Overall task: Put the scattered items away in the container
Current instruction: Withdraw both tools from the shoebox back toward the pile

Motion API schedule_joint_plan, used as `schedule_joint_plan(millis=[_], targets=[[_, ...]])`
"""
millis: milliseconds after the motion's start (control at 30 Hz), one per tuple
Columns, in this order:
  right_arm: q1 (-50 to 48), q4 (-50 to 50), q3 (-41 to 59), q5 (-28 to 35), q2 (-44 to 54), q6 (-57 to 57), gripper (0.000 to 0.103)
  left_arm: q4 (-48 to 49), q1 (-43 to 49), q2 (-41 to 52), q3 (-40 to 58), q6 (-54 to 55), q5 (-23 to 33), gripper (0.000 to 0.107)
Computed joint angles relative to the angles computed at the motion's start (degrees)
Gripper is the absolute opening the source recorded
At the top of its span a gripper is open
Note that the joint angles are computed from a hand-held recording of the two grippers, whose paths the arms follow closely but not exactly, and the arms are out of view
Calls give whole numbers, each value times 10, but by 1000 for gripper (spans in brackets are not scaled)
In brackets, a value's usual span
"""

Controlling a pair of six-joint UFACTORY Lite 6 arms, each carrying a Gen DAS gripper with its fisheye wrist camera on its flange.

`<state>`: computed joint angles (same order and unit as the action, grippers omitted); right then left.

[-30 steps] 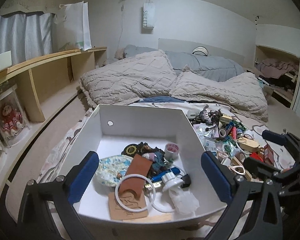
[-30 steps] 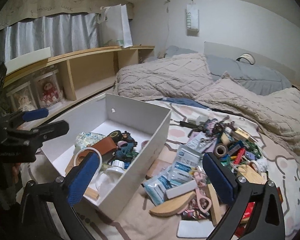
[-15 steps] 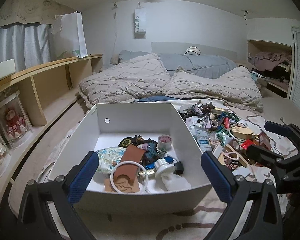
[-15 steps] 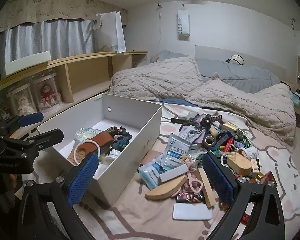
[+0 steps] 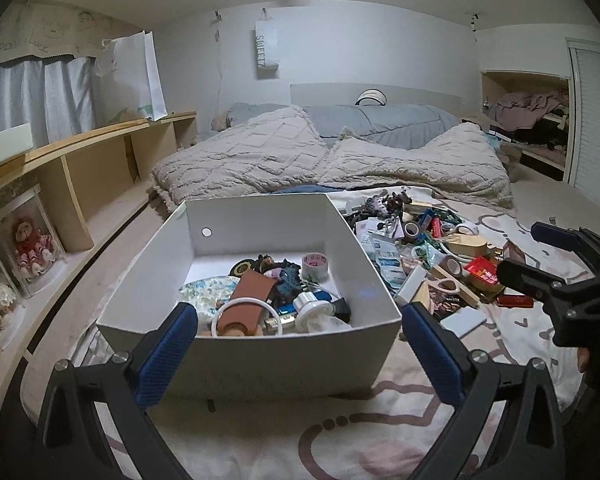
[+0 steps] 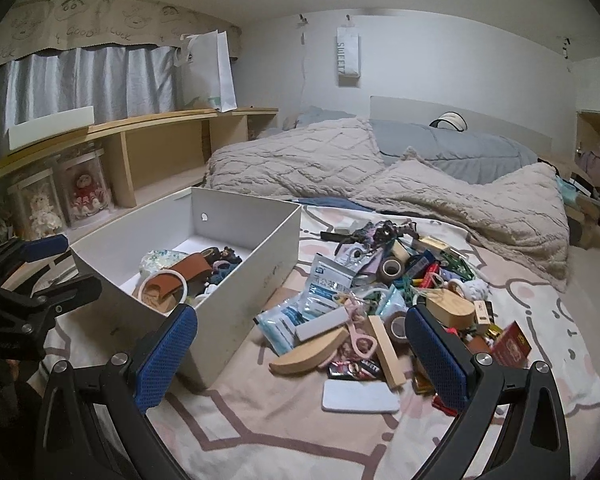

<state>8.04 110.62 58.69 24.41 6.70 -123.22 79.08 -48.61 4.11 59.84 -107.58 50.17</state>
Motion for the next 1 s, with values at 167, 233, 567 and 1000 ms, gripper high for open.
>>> schedule_joint_plan(millis=[167, 233, 567, 1000], targets=[[-12, 13, -30, 11, -26, -23, 103, -8, -21, -8, -8, -10, 21, 103], [-18, 6, -38, 19, -34, -14, 103, -11, -34, -8, -9, -15, 39, 103], [-33, -12, -68, 34, -67, -7, 103, -14, -55, -13, -13, -27, 51, 103], [-30, 1, -88, 32, -79, -29, 103, -20, -63, 2, 1, -25, 53, 103]])
